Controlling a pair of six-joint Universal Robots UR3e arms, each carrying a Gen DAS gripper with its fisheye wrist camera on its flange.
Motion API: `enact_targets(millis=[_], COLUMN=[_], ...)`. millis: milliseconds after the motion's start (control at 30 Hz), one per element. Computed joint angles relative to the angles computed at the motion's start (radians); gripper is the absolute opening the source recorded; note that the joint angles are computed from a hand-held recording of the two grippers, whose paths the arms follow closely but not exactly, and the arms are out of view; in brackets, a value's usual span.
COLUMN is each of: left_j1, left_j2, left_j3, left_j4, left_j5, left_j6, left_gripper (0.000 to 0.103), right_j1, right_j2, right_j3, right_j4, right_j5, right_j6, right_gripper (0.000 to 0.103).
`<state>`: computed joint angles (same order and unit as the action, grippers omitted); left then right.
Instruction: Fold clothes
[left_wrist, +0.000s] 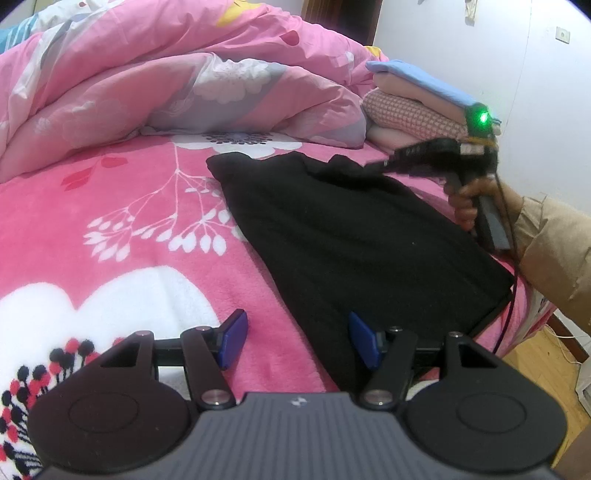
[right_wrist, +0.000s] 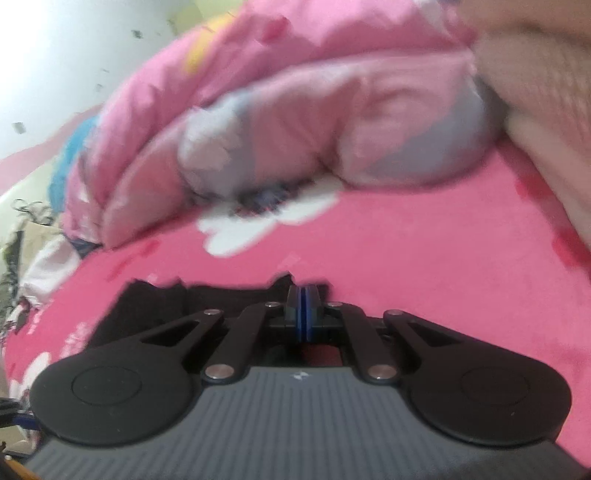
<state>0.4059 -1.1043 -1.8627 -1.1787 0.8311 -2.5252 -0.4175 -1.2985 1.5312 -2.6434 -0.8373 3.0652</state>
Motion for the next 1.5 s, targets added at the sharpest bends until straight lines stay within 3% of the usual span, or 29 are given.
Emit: enact_targets(millis=[233,533,600,700,767,833,900,967,1033,1100,1167,1233,1267,1300,1367,1500], left_j1=[-0.006,-0.011,-0.012,-0.017,-0.018,-0.025,-0.032,-0.036,-0.037,-0.037,-0.036,-0.035,-0.034,-0.032,-0.027,-0.018], left_j2=[0.001,0.002,0.002,0.004,0.004,0.001,0.001,0.003,0.006,0.005,0.002,0.003,0.003,0.004,0.004,0.002], left_j3=[-0.002,-0.005,-0.004,-0.007,-0.009,-0.009,-0.010,-0.013,-0.016,-0.017,-0.016,-0.016,-0.017,-0.017,-0.015,-0.009], left_j4=[0.009,0.025,0.026,0.034,0.038,0.047,0.057,0.066,0.071,0.073,0.071,0.072,0.070,0.069,0.060,0.043], left_j5=[0.005,0.016,0.019,0.024,0.026,0.033,0.041,0.048,0.051,0.050,0.048,0.047,0.045,0.043,0.037,0.026], left_j6=[-0.008,-0.011,-0.010,-0.013,-0.016,-0.023,-0.030,-0.033,-0.032,-0.030,-0.031,-0.031,-0.029,-0.028,-0.023,-0.015], left_gripper=[0.063,0.063,0.063,0.064,0.064,0.064,0.064,0.064,0.064,0.065,0.065,0.065,0.065,0.065,0.065,0.065], right_j1=[-0.006,-0.008,-0.024,-0.120,-0.200,-0.251,-0.262,-0.222,-0.214,-0.218,-0.185,-0.155,-0.122,-0.079,0.054,0.298], right_j2=[-0.038,-0.045,-0.076,-0.201,-0.323,-0.449,-0.541,-0.557,-0.545,-0.538,-0.546,-0.544,-0.533,-0.517,-0.464,-0.298], right_j3=[0.093,0.117,0.156,0.278,0.364,0.424,0.463,0.486,0.496,0.500,0.491,0.472,0.446,0.422,0.388,0.283], right_j4=[-0.153,-0.132,-0.174,-0.194,-0.112,0.066,0.222,0.221,0.142,0.060,-0.049,-0.071,-0.046,-0.037,-0.106,-0.204], right_j5=[-0.012,-0.049,-0.073,0.001,0.113,0.227,0.268,0.165,0.079,0.021,-0.033,0.007,0.028,0.027,-0.076,-0.300], right_j6=[0.080,0.096,0.149,0.194,0.127,-0.034,-0.169,-0.188,-0.082,0.040,0.061,-0.008,-0.075,-0.140,-0.274,-0.569], right_gripper=[0.000,0.001,0.004,0.005,0.005,0.005,0.006,0.007,0.000,0.006,0.008,0.016,0.030,0.036,0.050,0.054])
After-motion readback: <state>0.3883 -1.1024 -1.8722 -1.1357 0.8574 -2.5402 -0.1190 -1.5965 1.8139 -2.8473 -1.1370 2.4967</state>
